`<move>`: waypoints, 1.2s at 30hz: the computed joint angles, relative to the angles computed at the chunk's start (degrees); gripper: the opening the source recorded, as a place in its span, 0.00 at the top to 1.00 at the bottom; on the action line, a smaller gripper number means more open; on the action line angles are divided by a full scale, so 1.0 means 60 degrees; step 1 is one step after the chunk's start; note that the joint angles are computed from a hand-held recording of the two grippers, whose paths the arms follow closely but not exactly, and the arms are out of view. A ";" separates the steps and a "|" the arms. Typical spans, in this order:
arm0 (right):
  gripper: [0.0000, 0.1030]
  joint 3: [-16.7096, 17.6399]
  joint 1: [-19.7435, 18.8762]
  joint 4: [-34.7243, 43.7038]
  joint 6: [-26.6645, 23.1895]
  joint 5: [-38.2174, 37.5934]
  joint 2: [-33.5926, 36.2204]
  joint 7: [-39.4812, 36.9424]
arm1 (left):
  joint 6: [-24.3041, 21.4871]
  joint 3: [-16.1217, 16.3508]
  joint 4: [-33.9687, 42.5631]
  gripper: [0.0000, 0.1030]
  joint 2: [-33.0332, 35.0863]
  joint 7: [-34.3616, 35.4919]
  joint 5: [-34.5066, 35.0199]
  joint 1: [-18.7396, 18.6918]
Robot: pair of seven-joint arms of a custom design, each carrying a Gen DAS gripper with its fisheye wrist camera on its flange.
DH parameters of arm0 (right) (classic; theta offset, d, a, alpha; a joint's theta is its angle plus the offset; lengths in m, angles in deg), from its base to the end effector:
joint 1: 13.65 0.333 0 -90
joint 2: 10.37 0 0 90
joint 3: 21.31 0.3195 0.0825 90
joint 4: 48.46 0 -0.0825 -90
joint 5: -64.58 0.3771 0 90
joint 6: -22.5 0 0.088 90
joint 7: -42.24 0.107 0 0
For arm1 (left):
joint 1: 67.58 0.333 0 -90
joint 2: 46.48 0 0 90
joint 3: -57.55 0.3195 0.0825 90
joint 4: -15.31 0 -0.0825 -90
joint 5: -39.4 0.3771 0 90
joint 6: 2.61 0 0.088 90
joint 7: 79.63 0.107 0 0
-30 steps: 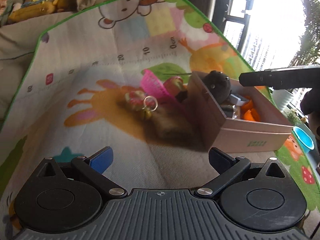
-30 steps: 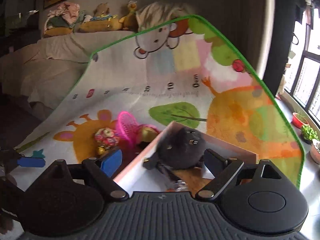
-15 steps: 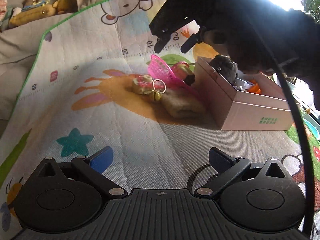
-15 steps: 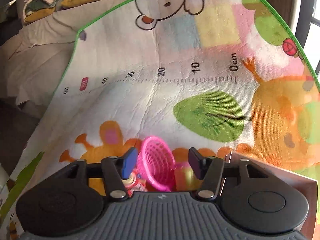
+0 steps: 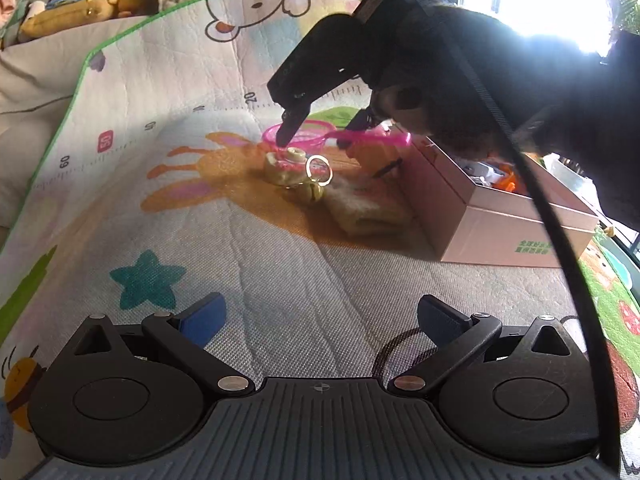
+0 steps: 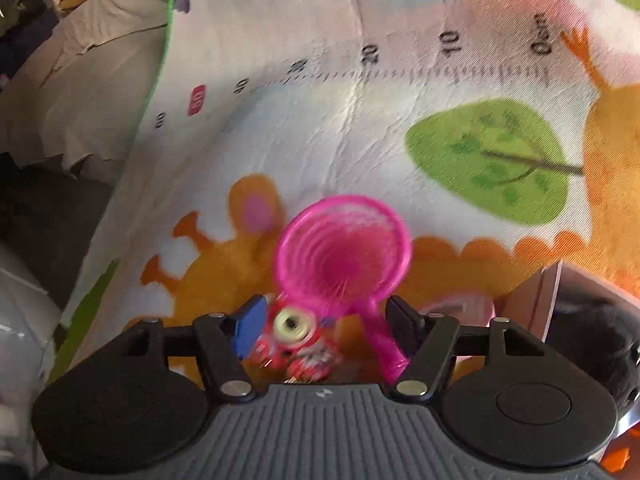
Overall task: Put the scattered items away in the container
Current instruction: 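Grasp the pink toy basket on the mat with the right tool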
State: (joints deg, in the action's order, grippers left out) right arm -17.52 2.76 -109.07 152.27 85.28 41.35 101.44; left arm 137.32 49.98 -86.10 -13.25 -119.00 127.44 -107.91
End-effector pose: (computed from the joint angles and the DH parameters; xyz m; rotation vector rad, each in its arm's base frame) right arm 0.7533 0.2659 0.3264 -2.4049 1.1682 -0.0048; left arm 0.4562 -0.4897 0.2542 -1.8701 1.4775 -0.9155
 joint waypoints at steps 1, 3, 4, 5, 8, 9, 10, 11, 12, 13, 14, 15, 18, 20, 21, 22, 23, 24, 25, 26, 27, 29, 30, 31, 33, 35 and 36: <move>0.38 0.0094 -0.0107 -0.0213 -0.0506 0.0099 -0.0190 0.0008 | 0.0004 0.0004 -0.0008 0.00 -0.0005 -0.0012 0.0019 -0.0003; 0.39 0.0165 -0.0194 -0.1354 -0.0596 0.0223 -0.0893 -0.0338 | 0.0006 0.0004 -0.0025 0.00 -0.0019 -0.0019 0.0054 -0.0010; 0.39 0.0195 -0.0222 -0.2017 -0.0440 0.0290 -0.1312 -0.0630 | 0.0008 0.0004 -0.0037 0.00 -0.0028 -0.0023 0.0081 -0.0014; 0.39 0.0269 -0.0319 -0.2421 -0.0532 0.0416 -0.1623 -0.0934 | 0.0006 0.0001 -0.0044 0.00 -0.0033 -0.0018 0.0101 -0.0018; 0.41 0.0536 -0.0718 -0.3198 -0.0582 0.1176 -0.2408 -0.1950 | -0.0023 -0.0028 0.0023 0.00 0.0010 0.0178 0.0025 -0.0015; 0.42 0.0572 -0.0744 -0.3557 -0.0009 0.1443 -0.2699 -0.2344 | -0.0010 -0.0037 0.0060 0.00 0.0032 0.0284 -0.0032 -0.0006; 0.42 0.0556 -0.0711 -0.3765 0.0606 0.1641 -0.2875 -0.2595 | 0.0020 -0.0040 0.0093 0.00 0.0053 0.0373 -0.0080 0.0004; 0.42 0.0450 -0.0563 -0.3880 0.1344 0.1668 -0.2949 -0.2670 | 0.0047 -0.0033 0.0113 0.00 0.0068 0.0426 -0.0110 0.0006; 0.42 0.0273 -0.0326 -0.3924 0.2125 0.1502 -0.2918 -0.2625 | 0.0070 -0.0022 0.0129 0.00 0.0081 0.0453 -0.0127 0.0003; 0.42 0.0011 -0.0029 -0.3671 0.2770 0.1168 -0.2664 -0.2402 | 0.0101 -0.0008 0.0136 0.00 0.0087 0.0447 -0.0126 0.0001; 0.42 -0.0265 0.0203 -0.3096 0.2884 0.0769 -0.2236 -0.1912 | 0.0134 0.0006 0.0134 0.00 0.0087 0.0425 -0.0124 0.0003; 0.41 -0.0539 0.0400 -0.2482 0.2793 0.0424 -0.1794 -0.1283 | 0.0159 0.0021 0.0122 0.00 0.0081 0.0387 -0.0108 0.0002; 0.28 -0.0967 0.0637 -0.0310 0.1943 -0.0421 -0.0271 0.0332 | 0.0185 0.0053 0.0093 0.00 0.0072 0.0248 -0.0008 -0.0015; 0.28 -0.1033 0.0677 0.0673 0.1490 -0.0836 0.0436 0.0974 | 0.0222 0.0051 0.0085 0.00 0.0067 0.0213 0.0005 0.0003; 0.26 -0.1125 0.0769 0.0890 0.1599 -0.1083 0.0670 0.1247 | 0.0242 0.0050 0.0079 0.00 0.0062 0.0199 0.0006 0.0014; 0.26 -0.1193 0.0841 0.1132 0.1604 -0.1323 0.0876 0.1449 | 0.0257 0.0049 0.0069 0.00 0.0056 0.0184 0.0012 0.0020; 0.26 -0.1234 0.0892 0.1447 0.1500 -0.1532 0.1109 0.1637 | 0.0266 0.0051 0.0060 0.00 0.0049 0.0165 0.0028 0.0023; 0.29 -0.1272 0.0944 0.1767 0.1449 -0.1739 0.1361 0.1772 | 0.0268 0.0053 0.0052 0.00 0.0045 0.0140 0.0051 0.0021; 0.33 -0.1271 0.0970 0.1765 0.1471 -0.1918 0.1396 0.1760 | 0.0270 0.0054 0.0045 0.00 0.0041 0.0120 0.0077 0.0019; 0.45 -0.1264 0.0988 0.1784 0.1406 -0.2084 0.1437 0.1697 | 0.0270 0.0051 0.0044 0.00 0.0038 0.0117 0.0090 0.0021; 0.57 -0.1222 0.0976 0.1787 0.1280 -0.2185 0.1453 0.1632 | 0.0273 0.0048 0.0041 0.00 0.0036 0.0112 0.0099 0.0024; 0.69 -0.0969 0.0828 0.1299 0.1332 -0.2109 0.1149 0.1348 | 0.0320 0.0050 0.0008 0.00 0.0013 0.0037 0.0159 0.0042; 0.70 -0.0880 0.0777 0.0869 0.1414 -0.2070 0.0878 0.1161 | 0.0351 0.0050 -0.0010 0.00 0.0001 -0.0010 0.0195 0.0055; 0.71 -0.0773 0.0703 0.0483 0.1463 -0.1992 0.0638 0.0945 | 0.0373 0.0047 -0.0023 0.00 -0.0010 -0.0045 0.0224 0.0067; 0.73 -0.0632 0.0600 -0.0292 0.1502 -0.1836 0.0147 0.0571 | 0.0397 0.0044 -0.0068 0.00 -0.0047 -0.0124 0.0310 0.0074; 0.74 -0.0466 0.0476 -0.1342 0.1681 -0.1646 -0.0509 0.0015 | 0.0486 0.0038 -0.0152 0.00 -0.0118 -0.0254 0.0503 0.0093; 0.75 -0.0402 0.0419 -0.1775 0.1693 -0.1528 -0.0796 -0.0203 | 0.0608 0.0019 -0.0199 0.00 -0.0158 -0.0280 0.0605 0.0131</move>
